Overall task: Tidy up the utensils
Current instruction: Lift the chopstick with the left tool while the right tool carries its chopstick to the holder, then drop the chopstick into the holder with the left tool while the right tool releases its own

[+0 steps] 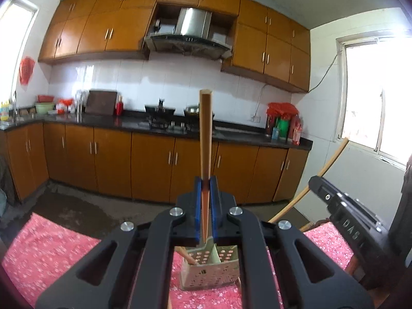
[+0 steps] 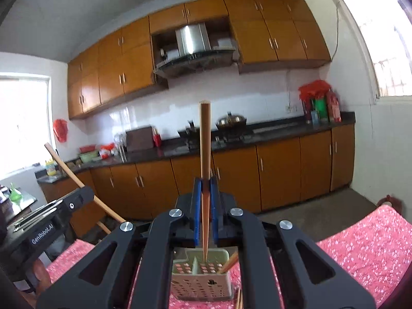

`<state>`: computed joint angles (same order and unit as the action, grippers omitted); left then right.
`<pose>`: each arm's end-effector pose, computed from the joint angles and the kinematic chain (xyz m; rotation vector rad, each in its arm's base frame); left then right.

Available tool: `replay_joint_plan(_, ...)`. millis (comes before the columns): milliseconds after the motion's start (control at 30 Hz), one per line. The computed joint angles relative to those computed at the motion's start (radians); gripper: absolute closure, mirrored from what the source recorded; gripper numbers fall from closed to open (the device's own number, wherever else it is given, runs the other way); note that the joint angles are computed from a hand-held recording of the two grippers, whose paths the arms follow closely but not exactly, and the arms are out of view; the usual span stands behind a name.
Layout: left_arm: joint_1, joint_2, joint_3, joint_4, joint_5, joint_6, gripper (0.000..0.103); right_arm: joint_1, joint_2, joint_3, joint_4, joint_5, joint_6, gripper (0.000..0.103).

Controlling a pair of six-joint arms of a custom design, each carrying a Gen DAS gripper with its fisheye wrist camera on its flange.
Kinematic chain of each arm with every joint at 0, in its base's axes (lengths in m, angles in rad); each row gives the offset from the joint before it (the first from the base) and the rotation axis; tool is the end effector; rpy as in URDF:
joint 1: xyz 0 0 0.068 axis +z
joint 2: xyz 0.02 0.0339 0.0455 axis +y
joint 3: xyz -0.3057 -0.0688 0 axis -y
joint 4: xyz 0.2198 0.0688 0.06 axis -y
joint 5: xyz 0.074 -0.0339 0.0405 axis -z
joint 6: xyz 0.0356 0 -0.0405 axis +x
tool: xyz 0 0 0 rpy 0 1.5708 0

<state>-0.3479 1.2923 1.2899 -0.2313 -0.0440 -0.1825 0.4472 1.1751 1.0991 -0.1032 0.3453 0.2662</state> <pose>0.2473 -0.0880 0.4415 0.1186 1.8132 -0.3376 0.2141 0.0893 0.4196 0.0944 1.7419 0.2213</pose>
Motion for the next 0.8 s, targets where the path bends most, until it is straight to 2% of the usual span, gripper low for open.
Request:
replay_joint_plan(300,0.033,0.075,-0.047,0.043,0.042,-0.024,0.093,-0.024,0.026,-0.021,-0.048,-0.047,0.037,0.094)
replay_joint_plan(367,0.036,0.070,-0.045,0.040,0.042,-0.024,0.090,-0.026,0.017,-0.012,-0.062,-0.045,0.042,0.085)
replay_joint_plan(433,0.045,0.054,-0.047,0.040,0.047,-0.026,0.081,-0.022,-0.006,-0.003,-0.080,-0.040,0.046,0.077)
replay_joint_plan(667,0.094,-0.051,-0.059,-0.019,0.060,-0.043,0.077,0.040,-0.105,0.027,-0.197,0.057,0.035,0.076)
replay_joint_plan(800,0.160,-0.146,-0.103,-0.098,0.086,-0.031,0.074,0.037,-0.180,-0.014,-0.310,0.071,0.087,0.076)
